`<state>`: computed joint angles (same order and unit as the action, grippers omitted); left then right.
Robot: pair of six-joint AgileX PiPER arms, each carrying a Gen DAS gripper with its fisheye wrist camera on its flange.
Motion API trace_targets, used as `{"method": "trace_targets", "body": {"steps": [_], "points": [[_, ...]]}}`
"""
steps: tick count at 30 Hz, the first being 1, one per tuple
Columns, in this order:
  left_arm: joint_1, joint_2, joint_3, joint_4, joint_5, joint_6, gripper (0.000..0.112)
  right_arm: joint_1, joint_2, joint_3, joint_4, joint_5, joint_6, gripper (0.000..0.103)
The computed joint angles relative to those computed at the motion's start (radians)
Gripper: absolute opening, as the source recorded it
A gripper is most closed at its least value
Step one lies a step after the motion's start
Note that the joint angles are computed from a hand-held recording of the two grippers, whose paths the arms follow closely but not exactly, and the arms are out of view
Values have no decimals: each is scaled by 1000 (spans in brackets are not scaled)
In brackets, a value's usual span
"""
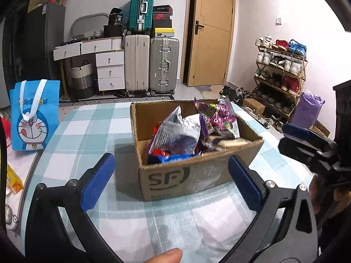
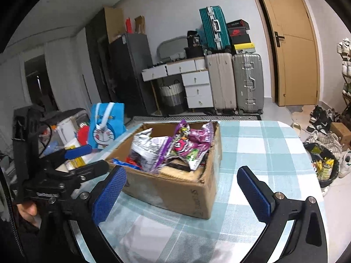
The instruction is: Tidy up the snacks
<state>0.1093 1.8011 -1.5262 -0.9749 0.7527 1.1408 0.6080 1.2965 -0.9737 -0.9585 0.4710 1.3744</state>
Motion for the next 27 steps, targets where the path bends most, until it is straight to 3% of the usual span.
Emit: {"method": "trace_targets", "body": {"steps": [10, 17, 27], "points": [[70, -53, 177, -132, -41, 154, 102, 147, 0, 79, -256, 85, 278, 103], [81, -75, 279, -286, -98, 335, 102, 177, -2, 140, -448, 85, 484, 103], [67, -73, 319, -376, -114, 443, 102, 204, 10, 168, -512, 162, 550, 103]]}}
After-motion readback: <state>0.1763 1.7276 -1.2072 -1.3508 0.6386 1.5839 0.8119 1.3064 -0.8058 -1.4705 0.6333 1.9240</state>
